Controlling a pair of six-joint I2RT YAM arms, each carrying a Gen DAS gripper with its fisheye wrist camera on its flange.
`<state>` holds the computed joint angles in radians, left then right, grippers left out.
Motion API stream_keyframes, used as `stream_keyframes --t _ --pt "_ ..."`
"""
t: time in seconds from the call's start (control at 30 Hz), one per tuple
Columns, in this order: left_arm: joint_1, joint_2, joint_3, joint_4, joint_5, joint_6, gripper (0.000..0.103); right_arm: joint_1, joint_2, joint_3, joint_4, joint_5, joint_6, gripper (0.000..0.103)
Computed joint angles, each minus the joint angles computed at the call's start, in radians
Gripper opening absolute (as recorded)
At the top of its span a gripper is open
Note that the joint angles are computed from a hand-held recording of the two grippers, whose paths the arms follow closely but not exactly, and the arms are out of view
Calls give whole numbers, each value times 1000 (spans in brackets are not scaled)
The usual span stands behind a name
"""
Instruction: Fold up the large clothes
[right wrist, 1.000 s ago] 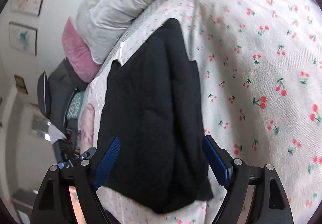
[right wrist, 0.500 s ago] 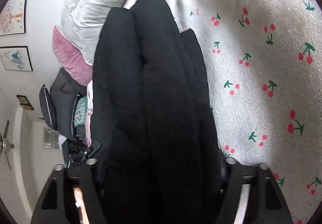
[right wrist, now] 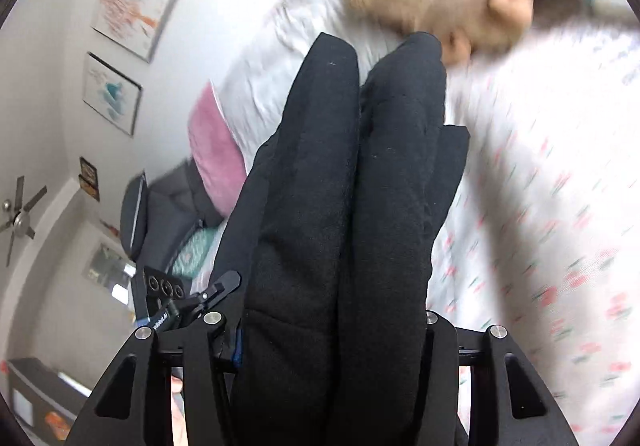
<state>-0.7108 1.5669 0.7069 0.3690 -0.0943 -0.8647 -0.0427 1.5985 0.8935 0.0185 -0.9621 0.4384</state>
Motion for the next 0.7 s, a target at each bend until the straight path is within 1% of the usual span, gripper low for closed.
stream_keyframes --t 0.03,0.07,0.1,0.13,0.17,0.23,0.27,0.3,0.33,0.37,0.43,0.5,0.53,0.6,0.67,0.7 --pt "-1 29 22 28 13 13 74 -30 -25 -17 17 2 5 53" --pt "0 72 59 40 31 24 79 -74 -38 -35 34 2 15 60" --pt "2 119 100 29 34 30 82 -96 -38 -39 19 14 14 63" --pt "4 164 140 0 30 38 88 -112 -20 -22 -34 61 -8 69" --pt "2 217 189 -57 6 38 90 -124 16 21 -152 155 -69 71" --pt "-10 305 270 -198 -68 -1 90 -130 60 65 -300 321 -132 72" --pt "-8 325 272 -214 -59 -9 90 -144 72 69 -323 331 -146 72" --pt "-7 332 269 -220 -46 -13 90 -169 71 47 -290 272 -127 72" --pt "-9 328 259 -215 -41 -15 90 -184 63 51 -299 231 -119 72" --pt "-10 318 255 -221 -44 -10 90 -189 29 53 -323 233 -127 72" --pt "-25 274 241 -250 -68 20 90 -173 -67 18 -313 285 -142 72" --pt "-49 238 250 -295 -103 27 90 -153 -145 1 -347 345 -175 72" --pt "-63 234 270 -327 -121 22 90 -136 -186 -3 -374 381 -192 72" --pt "-99 206 284 -401 -166 9 90 -100 -246 -18 -391 434 -220 72" --pt "-128 201 317 -499 -204 -14 95 -39 -306 -11 -424 487 -250 75" --pt "-150 197 321 -535 -225 -35 96 -16 -334 -14 -439 514 -269 78"
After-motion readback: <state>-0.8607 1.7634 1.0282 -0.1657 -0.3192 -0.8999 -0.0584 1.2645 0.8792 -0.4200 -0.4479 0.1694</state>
